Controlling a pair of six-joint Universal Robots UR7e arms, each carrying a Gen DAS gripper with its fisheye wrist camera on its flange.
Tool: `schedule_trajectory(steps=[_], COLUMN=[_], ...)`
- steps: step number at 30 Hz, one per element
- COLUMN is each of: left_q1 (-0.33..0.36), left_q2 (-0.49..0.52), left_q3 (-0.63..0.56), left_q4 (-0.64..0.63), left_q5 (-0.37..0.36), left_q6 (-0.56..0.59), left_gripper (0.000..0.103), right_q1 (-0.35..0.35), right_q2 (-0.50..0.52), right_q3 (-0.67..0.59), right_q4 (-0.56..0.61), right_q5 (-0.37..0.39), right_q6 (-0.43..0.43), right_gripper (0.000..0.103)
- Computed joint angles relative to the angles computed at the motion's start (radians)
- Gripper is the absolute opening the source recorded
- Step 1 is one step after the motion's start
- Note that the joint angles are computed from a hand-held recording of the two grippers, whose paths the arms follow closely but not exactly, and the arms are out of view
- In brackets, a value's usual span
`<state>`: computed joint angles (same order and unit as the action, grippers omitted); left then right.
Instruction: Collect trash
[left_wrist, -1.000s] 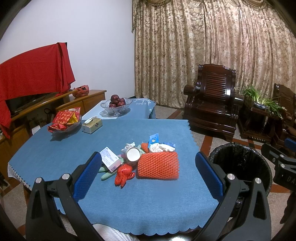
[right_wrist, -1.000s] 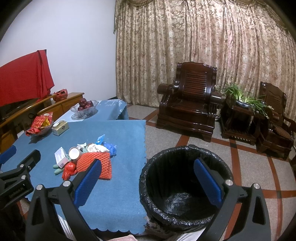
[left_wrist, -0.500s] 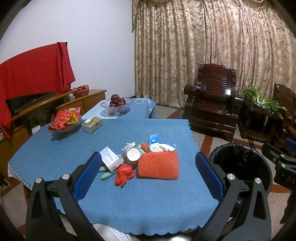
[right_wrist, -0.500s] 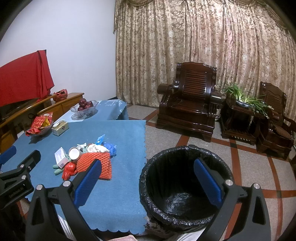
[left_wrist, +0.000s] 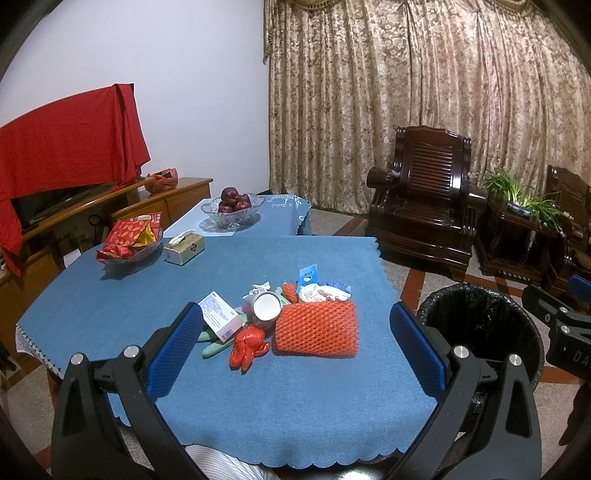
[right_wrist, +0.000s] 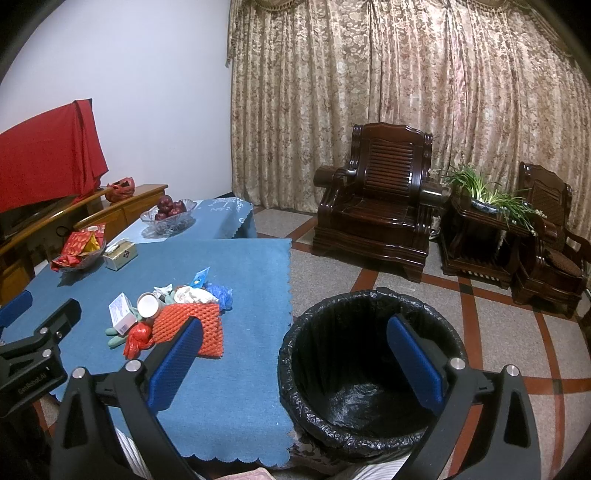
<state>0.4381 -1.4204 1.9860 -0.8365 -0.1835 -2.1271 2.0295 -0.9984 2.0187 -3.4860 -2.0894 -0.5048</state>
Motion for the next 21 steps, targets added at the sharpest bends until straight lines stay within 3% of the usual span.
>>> schedule_trajectory(steps=[15,18,21], left_q1=[0.007,0.007,0.023], left_q2=[-0.008,-0.003,-0.065], left_q3=[0.015,0.014,0.061], left_q4=[-0.020,-0.020,-0.025], left_q5=[0.004,0.004,0.015], left_q6=[0.011,0.005,0.022], left_gripper=[0.098,0.098,0.098], right_q1=[-0.005,0.001,0.002], right_q2=[0.017,0.063,0.072], right_q3=[0.001,-0.008,-0.018], right_q4=[-0.015,-0.046,-0.040], right_q5=[0.003,0.002,0.005], right_q6=[-0.004,0.002,0.007], right_gripper=[0.097,0.097,0.097])
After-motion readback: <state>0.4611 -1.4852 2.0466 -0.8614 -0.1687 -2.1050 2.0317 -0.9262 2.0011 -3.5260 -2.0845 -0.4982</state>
